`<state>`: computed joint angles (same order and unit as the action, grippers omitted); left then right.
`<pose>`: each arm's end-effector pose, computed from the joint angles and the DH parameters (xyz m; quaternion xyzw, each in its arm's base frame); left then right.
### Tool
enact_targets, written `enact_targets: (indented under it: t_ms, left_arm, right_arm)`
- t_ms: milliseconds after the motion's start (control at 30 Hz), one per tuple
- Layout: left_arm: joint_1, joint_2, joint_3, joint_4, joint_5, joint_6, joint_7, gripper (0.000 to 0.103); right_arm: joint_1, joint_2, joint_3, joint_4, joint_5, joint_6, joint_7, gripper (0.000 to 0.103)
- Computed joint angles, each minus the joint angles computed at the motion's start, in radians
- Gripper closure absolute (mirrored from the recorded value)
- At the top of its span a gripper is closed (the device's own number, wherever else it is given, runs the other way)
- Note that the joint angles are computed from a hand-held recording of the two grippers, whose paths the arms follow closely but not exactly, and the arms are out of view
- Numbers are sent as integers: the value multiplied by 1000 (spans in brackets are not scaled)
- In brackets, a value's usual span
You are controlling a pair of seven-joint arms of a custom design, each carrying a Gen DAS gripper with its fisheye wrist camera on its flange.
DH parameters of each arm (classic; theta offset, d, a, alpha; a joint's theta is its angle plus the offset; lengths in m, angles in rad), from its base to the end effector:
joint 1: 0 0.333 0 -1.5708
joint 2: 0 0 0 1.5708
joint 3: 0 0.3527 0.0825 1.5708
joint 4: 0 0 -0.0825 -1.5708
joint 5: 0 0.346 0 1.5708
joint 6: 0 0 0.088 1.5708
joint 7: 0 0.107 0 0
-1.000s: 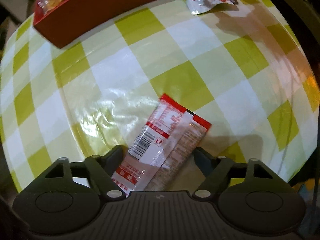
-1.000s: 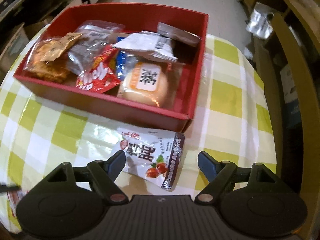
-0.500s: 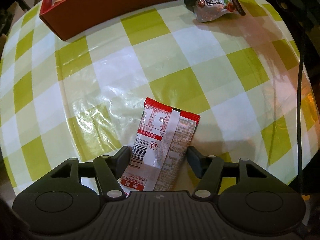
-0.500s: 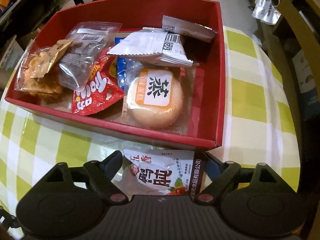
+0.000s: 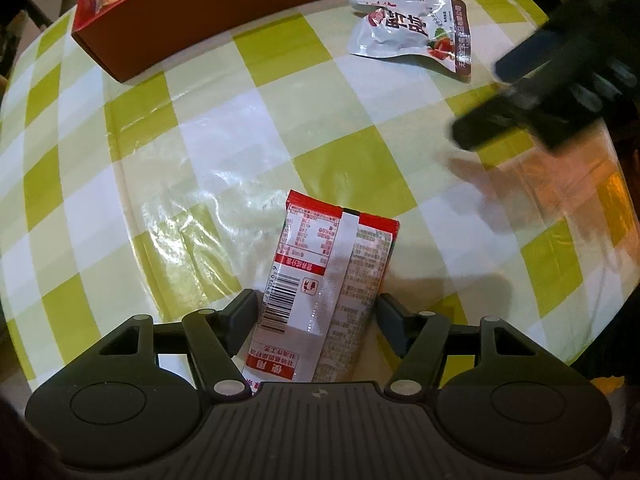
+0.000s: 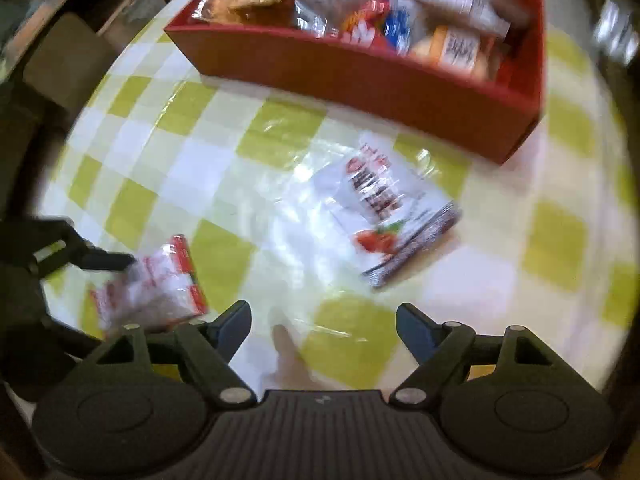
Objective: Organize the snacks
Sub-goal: 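Grasp the red-and-white bag with the left tool while the right tool grasps the white pouch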
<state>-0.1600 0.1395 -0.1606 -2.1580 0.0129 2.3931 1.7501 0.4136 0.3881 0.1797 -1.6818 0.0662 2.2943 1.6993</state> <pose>0.5150 -0.1683 0.4054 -0.5069 0.8606 -0.0410 0.0271 0.5574 0.3573 0.4539 -0.8281 0.5455 0.0075 0.1290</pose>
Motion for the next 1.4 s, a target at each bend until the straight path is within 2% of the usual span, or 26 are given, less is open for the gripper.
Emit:
enact_targets:
  t_ms: [67,100,200,300,367,467,800,933,1033,1133,1200,1233,1267,1333,1400]
  left_arm:
    - [0,1,0,-1,-1,2,0,31]
    - [-1,2,0,0,1,1,-2,31]
    - [-5,9,0,10,7,-7,-18,28]
    - [-6,8,0,4,8,-2,-19,26]
    - [-7,6,2,1,17,-6,-28,22]
    - [-8,9,10,-3,48,-18,-60,18]
    - [-1,14,17,-2,81,-31,-127,12]
    - [2,-5,10,-15,57,-32,-133,25]
    - [-3,-19,3,-29,60,-23,-140,36]
    - [-12,-16,-1,-22,79,-35,-161,39]
    - [-14,-15,-2,-19,78,-38,-163,39]
    - [-11,-13,-1,-17,72,-38,-156,38]
    - [-6,-9,-1,-14,59,-42,-137,33]
    - [1,-3,5,-7,45,-52,-138,30]
    - [7,-5,6,-2,30,-54,-124,30]
  right_arm:
    - [55,14,-55,23,-181,20,40,16]
    - [62,48,-62,76,-222,-6,30,16]
    - [52,139,-43,211,-243,-53,-71,16]
    - [91,236,-61,361,-303,-143,-138,16]
    - [104,271,-68,408,-314,-175,-169,16]
    - [104,290,-67,428,-291,-173,-180,13]
    - [80,221,-69,299,-242,-94,-96,14]
    - [69,161,-52,203,-235,-65,-106,18]
    - [70,129,-42,165,-231,-93,-110,23]
    - [77,109,-41,143,-234,-99,-90,31]
    - [73,104,-37,145,-218,-113,-77,32]
    - [70,111,-36,163,-207,-138,-70,30]
    - [64,119,-35,181,-192,-162,-67,24]
    - [36,108,-31,180,-136,-160,-44,9]
    - [10,97,-36,169,-87,-117,2,8]
